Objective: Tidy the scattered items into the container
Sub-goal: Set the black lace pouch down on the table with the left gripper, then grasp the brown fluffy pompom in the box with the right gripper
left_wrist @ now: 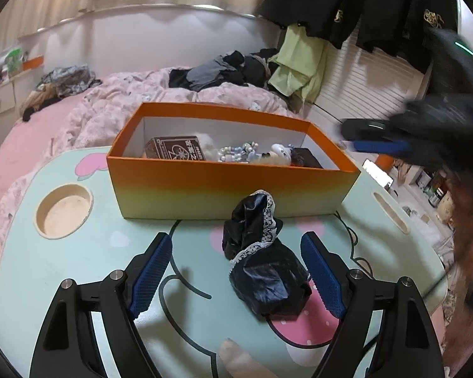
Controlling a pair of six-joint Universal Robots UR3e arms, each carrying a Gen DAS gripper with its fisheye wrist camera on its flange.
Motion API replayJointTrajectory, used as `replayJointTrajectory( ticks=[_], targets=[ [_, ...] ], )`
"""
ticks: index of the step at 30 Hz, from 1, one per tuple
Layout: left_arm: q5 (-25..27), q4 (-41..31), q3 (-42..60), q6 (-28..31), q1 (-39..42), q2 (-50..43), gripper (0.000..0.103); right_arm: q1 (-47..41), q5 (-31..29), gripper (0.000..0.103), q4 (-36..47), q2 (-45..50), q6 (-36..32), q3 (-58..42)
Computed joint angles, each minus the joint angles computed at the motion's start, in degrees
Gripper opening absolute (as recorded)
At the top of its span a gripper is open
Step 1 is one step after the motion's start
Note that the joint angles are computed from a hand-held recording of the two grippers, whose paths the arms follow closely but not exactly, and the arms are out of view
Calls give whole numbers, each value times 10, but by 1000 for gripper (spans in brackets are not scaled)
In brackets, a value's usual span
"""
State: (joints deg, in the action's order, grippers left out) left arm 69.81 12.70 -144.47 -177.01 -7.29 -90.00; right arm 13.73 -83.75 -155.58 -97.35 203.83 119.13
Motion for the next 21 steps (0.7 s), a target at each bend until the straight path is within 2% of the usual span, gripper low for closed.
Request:
replayJointTrajectory(
  ticks=[2, 4, 7, 11, 16, 18, 21],
  targets=[
    [-2, 3, -2, -2, 1, -1, 84, -8, 23, 30, 97, 73, -29, -101],
    [-5, 7, -9, -3, 5, 2, 84, -10, 26, 30, 158, 144, -27, -179],
    [-7, 7, -13, -2, 8, 5, 84, -12, 20, 30, 196, 202, -11, -230],
    [-9, 11, -14, -1, 6, 2, 84, -8, 15, 42, 262, 217, -24, -279],
    [-14, 4, -13, -1, 9, 2, 84, 36, -49, 43, 377, 295, -66, -411],
    [-10, 9, -21, -4, 6, 3, 84, 33, -22, 49, 400, 317, -87, -433],
    [-12, 4, -21, -8, 8, 3, 84, 10, 34, 47, 397, 334, -98, -433]
  ],
)
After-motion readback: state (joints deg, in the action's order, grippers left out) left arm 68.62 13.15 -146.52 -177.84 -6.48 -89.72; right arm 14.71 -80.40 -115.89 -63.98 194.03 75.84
